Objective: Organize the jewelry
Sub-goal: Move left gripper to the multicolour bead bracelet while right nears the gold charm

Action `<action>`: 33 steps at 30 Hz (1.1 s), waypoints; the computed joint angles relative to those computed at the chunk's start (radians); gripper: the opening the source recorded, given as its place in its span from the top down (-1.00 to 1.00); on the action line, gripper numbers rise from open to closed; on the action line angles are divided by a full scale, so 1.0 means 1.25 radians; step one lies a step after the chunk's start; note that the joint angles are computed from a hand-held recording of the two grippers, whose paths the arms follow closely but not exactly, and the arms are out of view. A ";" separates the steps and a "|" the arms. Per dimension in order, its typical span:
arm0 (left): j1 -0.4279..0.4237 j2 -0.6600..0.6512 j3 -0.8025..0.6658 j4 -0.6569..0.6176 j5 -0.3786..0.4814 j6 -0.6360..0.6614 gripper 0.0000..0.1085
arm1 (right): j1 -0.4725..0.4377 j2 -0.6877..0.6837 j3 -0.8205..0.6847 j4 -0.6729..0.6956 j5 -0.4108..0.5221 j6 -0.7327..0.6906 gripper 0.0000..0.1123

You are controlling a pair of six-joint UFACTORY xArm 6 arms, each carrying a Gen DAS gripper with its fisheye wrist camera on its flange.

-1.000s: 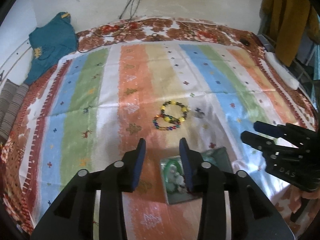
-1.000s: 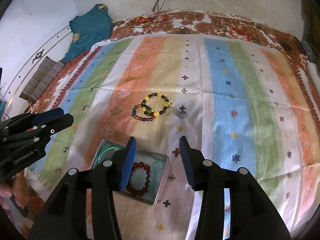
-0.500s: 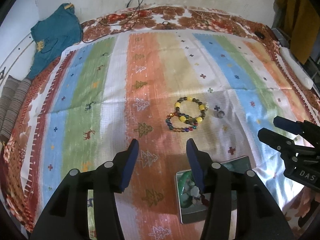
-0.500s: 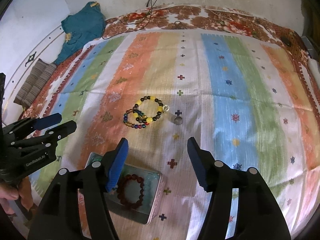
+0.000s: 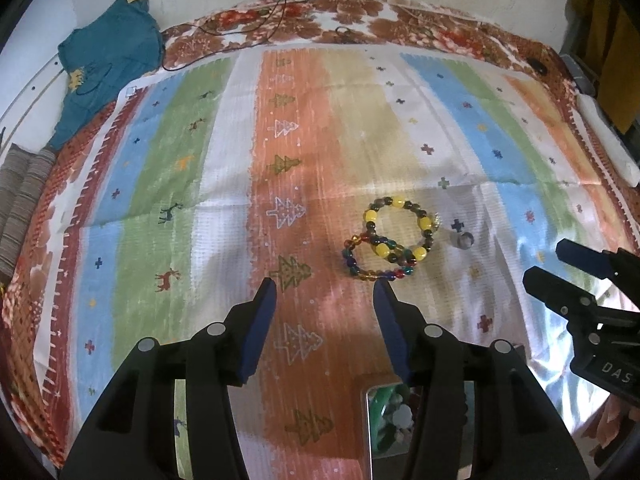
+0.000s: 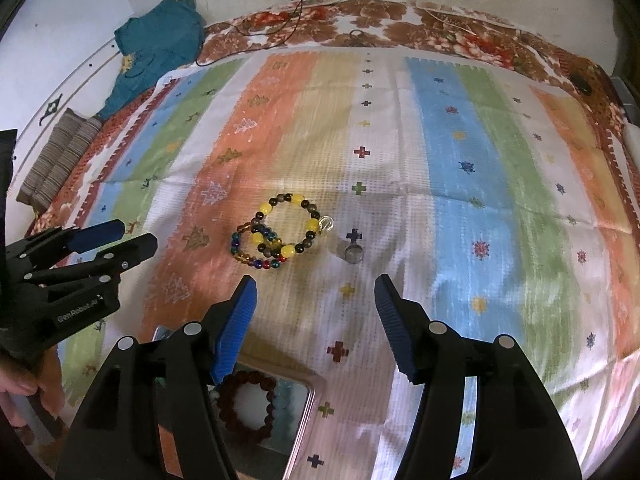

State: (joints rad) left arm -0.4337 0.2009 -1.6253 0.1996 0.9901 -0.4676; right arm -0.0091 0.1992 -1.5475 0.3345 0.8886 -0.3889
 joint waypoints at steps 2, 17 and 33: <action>0.002 0.016 -0.012 0.000 0.004 0.005 0.07 | 0.002 0.014 -0.014 -0.005 0.004 0.003 -0.09; 0.019 0.090 -0.070 -0.009 0.022 0.014 0.07 | 0.010 0.102 -0.101 -0.039 0.023 0.021 -0.09; 0.032 0.167 -0.147 -0.044 0.041 0.048 0.07 | 0.020 0.180 -0.182 -0.070 0.040 0.055 -0.09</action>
